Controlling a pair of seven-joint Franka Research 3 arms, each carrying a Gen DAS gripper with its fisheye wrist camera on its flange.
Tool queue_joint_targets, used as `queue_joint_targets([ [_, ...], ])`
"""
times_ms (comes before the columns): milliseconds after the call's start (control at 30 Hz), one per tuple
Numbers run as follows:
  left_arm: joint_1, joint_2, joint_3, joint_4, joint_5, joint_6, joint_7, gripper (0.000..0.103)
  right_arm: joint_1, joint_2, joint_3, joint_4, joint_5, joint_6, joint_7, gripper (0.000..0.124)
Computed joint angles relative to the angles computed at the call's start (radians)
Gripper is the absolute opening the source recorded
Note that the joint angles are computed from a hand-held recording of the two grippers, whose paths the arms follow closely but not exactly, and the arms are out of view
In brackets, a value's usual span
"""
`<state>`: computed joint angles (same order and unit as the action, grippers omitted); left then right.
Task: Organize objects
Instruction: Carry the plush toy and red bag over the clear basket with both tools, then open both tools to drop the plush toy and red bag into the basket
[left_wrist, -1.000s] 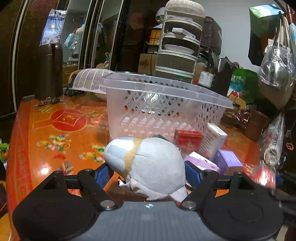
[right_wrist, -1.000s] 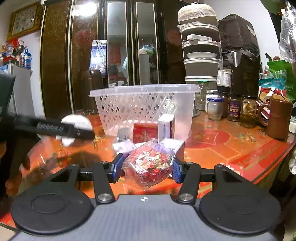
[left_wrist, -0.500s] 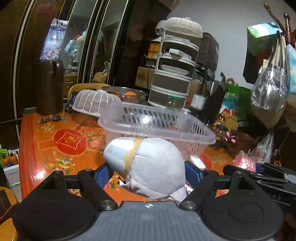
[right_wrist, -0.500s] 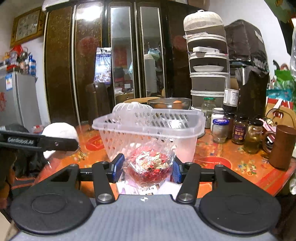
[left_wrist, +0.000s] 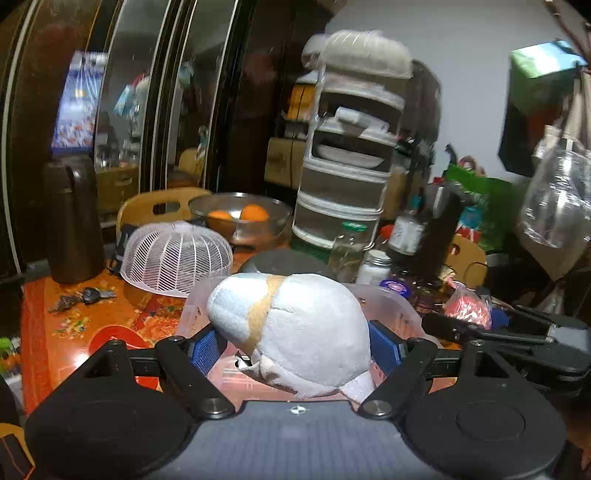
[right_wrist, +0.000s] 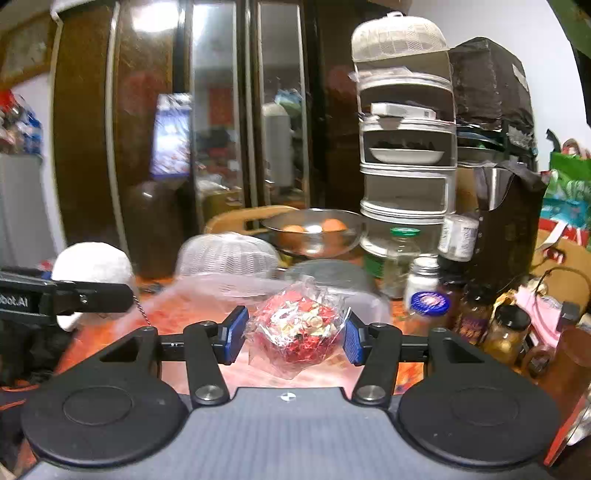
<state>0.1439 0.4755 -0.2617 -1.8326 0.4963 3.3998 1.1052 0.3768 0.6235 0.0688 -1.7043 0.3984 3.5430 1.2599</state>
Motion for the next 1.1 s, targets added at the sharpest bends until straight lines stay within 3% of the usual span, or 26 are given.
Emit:
queue_joint_targets([
  [33, 0.023, 0.024, -0.032, 0.038, 0.012, -0.040, -0.001, 0.084, 0.040, 0.024, -0.051, 0.049, 0.035, -0.049, -0.013, 0.056],
  [100, -0.004, 0.060, -0.018, 0.102, -0.012, -0.093, 0.016, 0.084, 0.076, 0.059, -0.103, 0.116, 0.072, -0.123, -0.020, 0.056],
  [167, -0.009, 0.083, -0.026, 0.136, -0.029, -0.132, 0.051, 0.084, 0.078, 0.076, -0.111, 0.140, 0.064, -0.142, -0.015, 0.056],
  [267, -0.040, 0.114, -0.004, 0.181, -0.066, -0.165, 0.086, 0.084, 0.013, 0.089, -0.036, 0.157, 0.012, -0.147, -0.004, 0.056],
  [367, -0.043, 0.158, -0.017, 0.239, -0.112, -0.200, 0.122, 0.084, 0.021, 0.114, -0.057, 0.201, 0.001, -0.193, 0.012, 0.056],
  [700, -0.102, 0.277, 0.018, 0.420, -0.236, -0.336, 0.215, 0.084, 0.122, 0.226, -0.249, 0.376, -0.082, -0.378, 0.162, 0.056],
  [900, -0.116, 0.299, 0.029, 0.453, -0.277, -0.375, 0.250, 0.086, 0.094, 0.235, -0.217, 0.401, -0.160, -0.415, 0.206, 0.056],
  [1000, -0.111, 0.304, 0.018, 0.454, -0.294, -0.381, 0.276, 0.089, 0.086, 0.232, -0.208, 0.400, -0.187, -0.436, 0.222, 0.062],
  [1100, -0.126, 0.299, 0.040, 0.445, -0.298, -0.368, 0.270, 0.094, 0.105, 0.223, -0.235, 0.370, -0.200, -0.394, 0.259, 0.082],
])
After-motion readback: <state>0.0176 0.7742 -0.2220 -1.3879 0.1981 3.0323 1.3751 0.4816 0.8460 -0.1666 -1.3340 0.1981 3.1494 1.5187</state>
